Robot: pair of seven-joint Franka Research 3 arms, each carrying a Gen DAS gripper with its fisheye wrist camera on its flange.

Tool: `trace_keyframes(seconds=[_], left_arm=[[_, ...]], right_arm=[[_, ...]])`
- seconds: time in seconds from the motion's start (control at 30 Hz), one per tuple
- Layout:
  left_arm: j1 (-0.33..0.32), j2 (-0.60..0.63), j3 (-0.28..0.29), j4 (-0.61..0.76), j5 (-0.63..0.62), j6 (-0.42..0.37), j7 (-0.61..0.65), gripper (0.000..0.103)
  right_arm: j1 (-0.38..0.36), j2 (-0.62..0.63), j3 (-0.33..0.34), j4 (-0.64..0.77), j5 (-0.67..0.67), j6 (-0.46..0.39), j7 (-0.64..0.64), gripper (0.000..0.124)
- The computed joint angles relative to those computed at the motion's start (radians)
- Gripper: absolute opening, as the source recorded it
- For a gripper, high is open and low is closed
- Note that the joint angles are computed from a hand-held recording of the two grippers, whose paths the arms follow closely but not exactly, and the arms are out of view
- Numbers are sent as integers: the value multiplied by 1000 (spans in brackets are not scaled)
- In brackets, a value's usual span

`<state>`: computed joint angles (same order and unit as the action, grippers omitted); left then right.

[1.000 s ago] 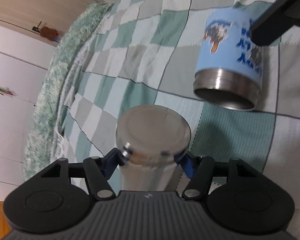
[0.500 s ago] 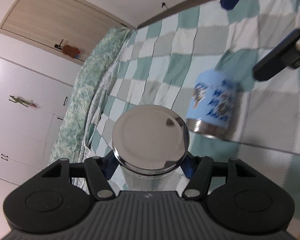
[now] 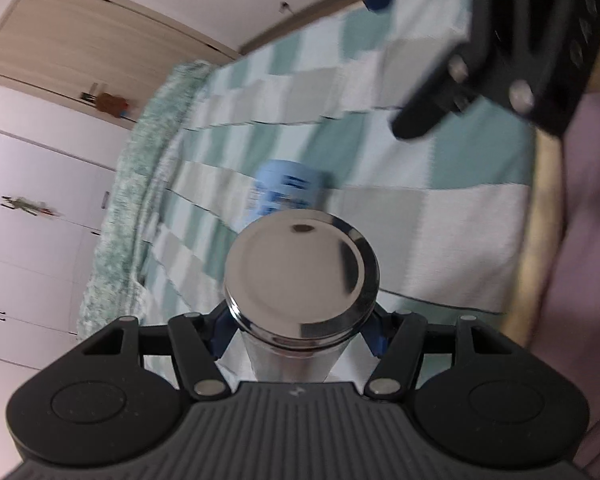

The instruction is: Flip cup upright

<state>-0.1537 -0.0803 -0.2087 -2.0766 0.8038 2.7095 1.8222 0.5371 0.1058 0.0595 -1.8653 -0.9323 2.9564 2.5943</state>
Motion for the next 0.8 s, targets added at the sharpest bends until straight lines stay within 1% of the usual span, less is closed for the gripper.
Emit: trace_keyframes(seconds=[0.07,0.13,0.17,0.23,0.27,0.33,0.37,0.4,0.43,0.47,0.5,0.53,0.57,0.6,0.63,0.73,0.8], left_arm=[[-6,26,-18,2,53,-26,-77,63],[-23,66,-21,21,13,-40,-101,63],[-29,83,-17,23,-6,-26,-107,64],[-38,114,-5,23,110,45,-202,64],[-40,130,0,29,109,72,-211,65],[-45,158,6,43,63,107,-221,65],[-45,166,6,43,18,122,-199,66],[-41,169,0,37,-62,141,-145,68],[-34,162,-5,20,-138,167,-96,71],[-33,150,1,0,-153,203,-92,81],[-31,130,15,-30,-128,256,-122,95],[-32,112,31,-49,-52,294,-207,101],[-23,85,44,-76,-2,336,-283,103],[-12,58,47,-108,-22,369,-302,103],[-8,26,58,-150,-112,407,-267,103],[27,-64,72,-257,-226,494,-315,103],[-4,-108,129,-319,-321,535,-316,103]], right_arm=[[-1,-35,-5,-51,-40,0,50,103],[-17,-64,5,-92,-90,-10,103,103],[-29,-80,13,-114,-108,-23,125,103],[-56,-108,33,-153,-120,-47,149,103],[-70,-122,43,-173,-123,-56,158,103],[-98,-144,61,-204,-120,-70,170,103],[-111,-152,70,-215,-117,-75,172,103],[-122,-158,79,-222,-116,-80,174,103],[-132,-162,87,-226,-115,-84,174,103],[-139,-166,94,-229,-113,-88,173,103],[-145,-168,100,-229,-106,-90,164,103],[-149,-168,106,-227,-100,-93,154,103],[-151,-168,112,-225,-98,-95,145,103],[-152,-168,116,-222,-96,-92,135,103],[-152,-161,119,-212,-86,-87,116,103],[-138,-134,125,-175,-45,-79,22,103],[-115,-96,128,-134,11,-75,-105,103]])
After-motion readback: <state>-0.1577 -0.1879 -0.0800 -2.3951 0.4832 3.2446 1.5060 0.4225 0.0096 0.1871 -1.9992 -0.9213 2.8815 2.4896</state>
